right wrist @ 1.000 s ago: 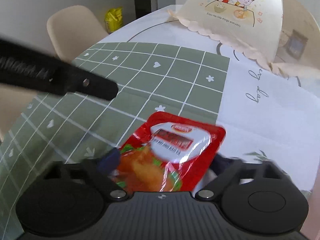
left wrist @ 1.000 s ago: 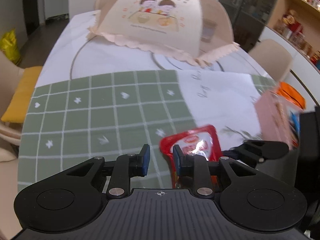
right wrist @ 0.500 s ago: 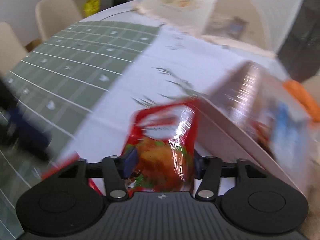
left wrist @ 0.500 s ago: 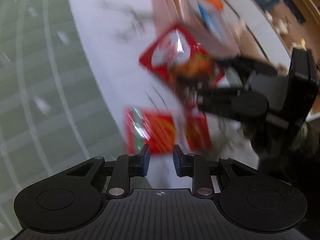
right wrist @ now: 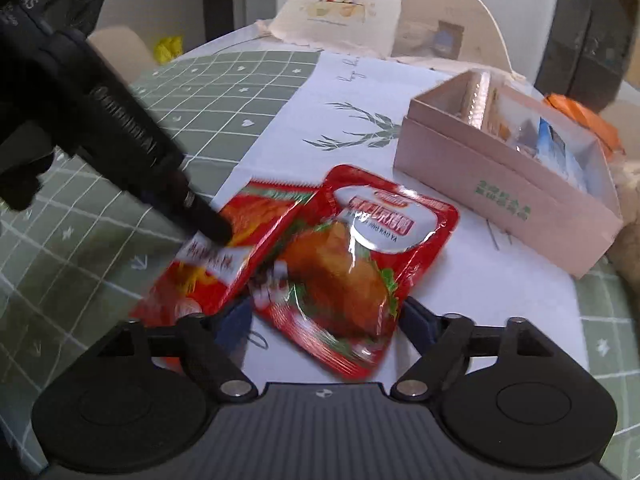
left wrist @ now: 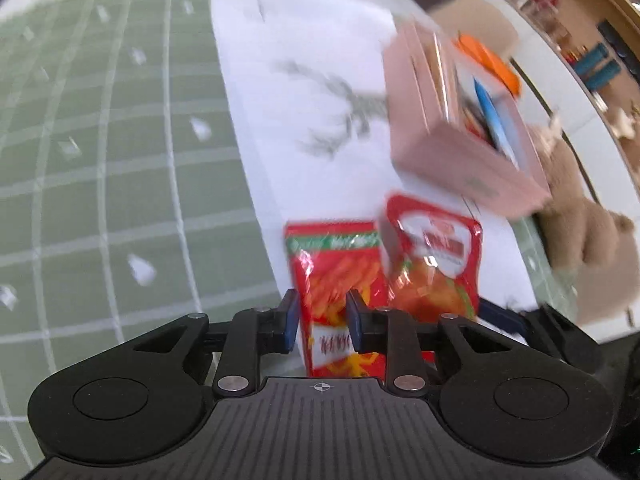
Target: Organize snacks
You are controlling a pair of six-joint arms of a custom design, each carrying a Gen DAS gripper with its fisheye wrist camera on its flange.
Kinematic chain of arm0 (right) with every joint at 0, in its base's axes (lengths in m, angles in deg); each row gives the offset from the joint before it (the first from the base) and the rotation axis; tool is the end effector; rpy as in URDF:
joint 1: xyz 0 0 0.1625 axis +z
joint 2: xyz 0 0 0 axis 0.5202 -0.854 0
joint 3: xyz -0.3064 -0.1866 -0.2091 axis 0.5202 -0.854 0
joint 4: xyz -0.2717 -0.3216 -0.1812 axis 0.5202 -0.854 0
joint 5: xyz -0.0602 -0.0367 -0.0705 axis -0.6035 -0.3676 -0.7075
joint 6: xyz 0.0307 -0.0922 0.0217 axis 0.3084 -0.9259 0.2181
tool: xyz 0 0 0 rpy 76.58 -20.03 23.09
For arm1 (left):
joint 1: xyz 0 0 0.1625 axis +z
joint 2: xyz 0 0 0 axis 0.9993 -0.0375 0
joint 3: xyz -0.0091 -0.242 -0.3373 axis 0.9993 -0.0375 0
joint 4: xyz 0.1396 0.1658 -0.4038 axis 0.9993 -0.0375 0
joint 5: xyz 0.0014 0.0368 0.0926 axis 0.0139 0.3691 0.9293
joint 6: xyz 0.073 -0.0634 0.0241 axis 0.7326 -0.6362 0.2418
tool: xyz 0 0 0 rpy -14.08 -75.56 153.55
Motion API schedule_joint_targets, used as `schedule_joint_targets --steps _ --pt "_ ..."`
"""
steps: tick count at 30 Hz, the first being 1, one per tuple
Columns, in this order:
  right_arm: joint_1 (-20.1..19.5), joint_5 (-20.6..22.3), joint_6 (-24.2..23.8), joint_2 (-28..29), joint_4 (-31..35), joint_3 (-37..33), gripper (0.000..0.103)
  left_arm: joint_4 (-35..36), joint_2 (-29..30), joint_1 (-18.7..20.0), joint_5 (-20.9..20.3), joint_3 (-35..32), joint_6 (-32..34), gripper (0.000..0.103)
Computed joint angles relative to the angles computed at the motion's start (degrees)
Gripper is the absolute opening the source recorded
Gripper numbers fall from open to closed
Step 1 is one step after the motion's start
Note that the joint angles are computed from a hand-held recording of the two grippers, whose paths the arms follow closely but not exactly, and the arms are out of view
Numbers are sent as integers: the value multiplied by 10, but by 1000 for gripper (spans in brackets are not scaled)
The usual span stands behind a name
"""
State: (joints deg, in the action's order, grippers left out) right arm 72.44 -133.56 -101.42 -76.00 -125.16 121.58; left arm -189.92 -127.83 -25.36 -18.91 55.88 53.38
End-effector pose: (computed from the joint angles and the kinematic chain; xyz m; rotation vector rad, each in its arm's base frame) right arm 0.2242 -0.5348 0.0306 0.9250 -2.3450 0.6488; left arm -0.0987 -0.5866 0.2127 0.1763 2.6792 -0.5660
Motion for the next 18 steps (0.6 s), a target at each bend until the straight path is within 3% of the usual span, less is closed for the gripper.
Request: schedule_joint_targets --steps 7,10,13,16,18 --pt "-21 -47 49 -11 -101 9 82 43 29 -52 54 2 115 32" --pt "-30 -85 74 -7 -117 2 82 1 47 -76 115 25 190 34" --pt "-38 -84 93 2 -148 4 85 -30 49 -84 152 43 250 36" --pt "-33 -91 87 22 -182 0 90 -51 47 -83 192 52 273 48" --pt "-31 -93 84 38 -213 -1 96 -48 40 -76 188 50 262 48"
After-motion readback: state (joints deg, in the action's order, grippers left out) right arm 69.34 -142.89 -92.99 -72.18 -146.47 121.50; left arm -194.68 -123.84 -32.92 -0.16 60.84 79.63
